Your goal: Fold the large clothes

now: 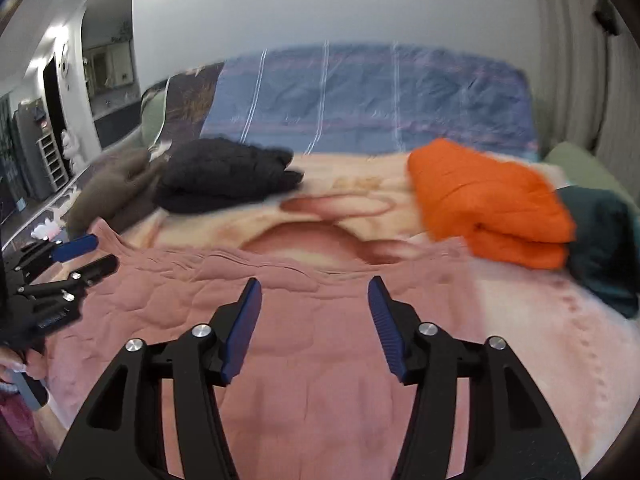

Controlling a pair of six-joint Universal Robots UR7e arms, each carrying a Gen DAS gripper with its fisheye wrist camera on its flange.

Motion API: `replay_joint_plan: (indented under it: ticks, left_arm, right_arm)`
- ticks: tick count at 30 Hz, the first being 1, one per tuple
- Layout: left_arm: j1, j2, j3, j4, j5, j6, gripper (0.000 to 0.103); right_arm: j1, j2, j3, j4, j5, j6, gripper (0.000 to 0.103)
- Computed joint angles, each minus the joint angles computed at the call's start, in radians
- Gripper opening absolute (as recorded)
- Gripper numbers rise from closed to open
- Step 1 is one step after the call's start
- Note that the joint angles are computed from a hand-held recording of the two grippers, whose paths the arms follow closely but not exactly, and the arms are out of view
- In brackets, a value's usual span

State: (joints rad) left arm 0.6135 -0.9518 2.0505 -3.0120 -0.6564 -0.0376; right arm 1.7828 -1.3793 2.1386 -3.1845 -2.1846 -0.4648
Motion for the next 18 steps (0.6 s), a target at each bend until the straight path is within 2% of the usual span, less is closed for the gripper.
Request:
replay_joint_plan:
  ticks: [1, 2, 3, 4, 5, 6, 8, 10, 13, 18]
  left_arm:
    - [0.031, 0.060, -0.040, 0.032, 0.070, 0.015, 0.071]
    - [0.054, 0.092, -0.065, 0.096, 0.111, -0.011, 0.073]
    - [0.070, 0.104, -0.074, 0.131, 0.110, -0.057, 0.073]
    - [0.089, 0.099, -0.074, 0.125, 0.066, -0.093, 0.073]
    - [0.090, 0.088, -0.069, 0.114, 0.053, -0.088, 0.073]
    - [0.090, 0.080, -0.062, 0.083, 0.037, -0.063, 0.073]
    - [0.110, 0.073, -0.067, 0.100, -0.001, -0.077, 0.073]
    - [0.120, 0.066, -0.069, 0.108, -0.019, -0.085, 0.073]
    - [0.112, 0.073, -0.067, 0.114, -0.004, -0.091, 0.073]
    - [0.110, 0.085, -0.082, 0.121, 0.007, -0.088, 0.073]
  right_arm:
    - [-0.020, 0.049, -0.016, -0.018, -0.053, -0.035, 0.057]
    - [-0.076, 0.103, -0.036, 0.005, -0.100, -0.028, 0.062]
    - [-0.118, 0.115, -0.043, 0.050, -0.105, 0.020, 0.063]
    - [-0.129, 0.086, -0.046, 0.097, -0.069, 0.086, 0.063]
    - [-0.134, 0.063, -0.043, 0.120, -0.031, 0.109, 0.063]
    - [-0.129, 0.063, -0.039, 0.111, -0.035, 0.107, 0.063]
    - [-0.124, 0.090, -0.022, 0.028, -0.065, 0.057, 0.063]
    - [-0.124, 0.090, -0.021, 0.029, -0.065, 0.061, 0.063]
    - [-0.129, 0.089, -0.019, 0.016, -0.052, 0.050, 0.063]
    - [-0.094, 0.110, -0.017, -0.014, -0.101, 0.032, 0.064]
